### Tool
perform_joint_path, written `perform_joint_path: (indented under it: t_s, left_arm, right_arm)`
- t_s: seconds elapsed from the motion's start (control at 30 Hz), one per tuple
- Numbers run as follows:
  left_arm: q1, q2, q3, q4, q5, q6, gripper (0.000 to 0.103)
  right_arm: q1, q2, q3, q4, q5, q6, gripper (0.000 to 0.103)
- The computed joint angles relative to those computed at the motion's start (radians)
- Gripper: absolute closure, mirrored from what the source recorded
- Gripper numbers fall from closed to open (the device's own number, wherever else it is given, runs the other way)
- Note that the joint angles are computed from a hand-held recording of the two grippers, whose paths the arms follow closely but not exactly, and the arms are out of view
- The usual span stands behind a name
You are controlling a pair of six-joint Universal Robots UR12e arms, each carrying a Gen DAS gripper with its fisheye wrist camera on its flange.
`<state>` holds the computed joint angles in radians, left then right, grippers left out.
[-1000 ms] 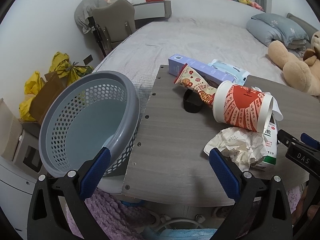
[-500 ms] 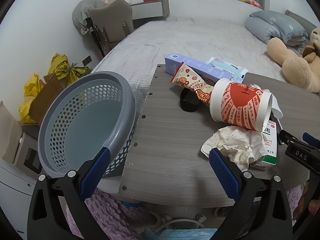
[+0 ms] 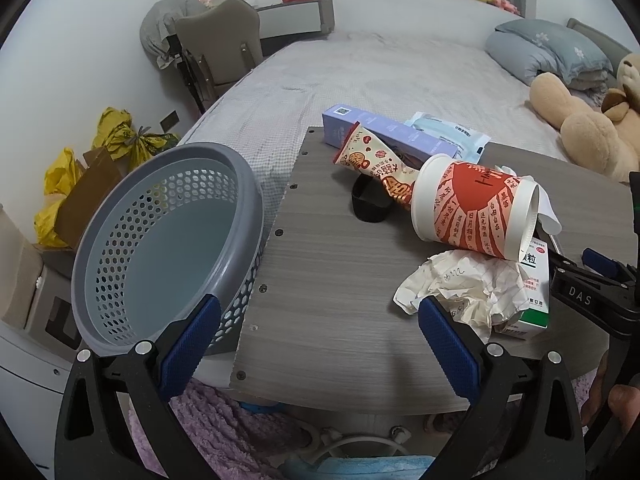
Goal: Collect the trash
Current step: 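Move the right tool to the blue playing-card box and grasp it, then grasp the crumpled white paper with the left tool while the right tool holds the card box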
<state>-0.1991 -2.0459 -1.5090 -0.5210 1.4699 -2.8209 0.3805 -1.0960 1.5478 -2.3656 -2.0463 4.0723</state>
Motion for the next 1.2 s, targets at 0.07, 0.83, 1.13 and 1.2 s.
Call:
perform_joint_path:
  t_s: [0.07, 0.83, 1.13, 1.2]
  left_arm:
    - [0.0, 0.0, 0.001, -0.003, -0.005, 0.0, 0.006]
    - [0.014, 0.014, -0.008, -0.105, -0.186, 0.053, 0.006]
    - [-0.023, 0.007, 0.0, -0.088, -0.201, 0.087, 0.006]
    - [-0.029, -0.001, 0.01, -0.097, -0.202, 0.088, 0.006]
  right_arm:
    - [0.0, 0.002, -0.002, -0.007, 0.001, -0.013, 0.035]
    - [0.027, -0.069, 0.101, -0.138, 0.02, 0.024, 0.086]
    - [0.03, -0.087, 0.137, -0.201, 0.051, 0.038, 0.086]
    - [0.031, -0.091, 0.142, -0.207, 0.048, 0.041, 0.086]
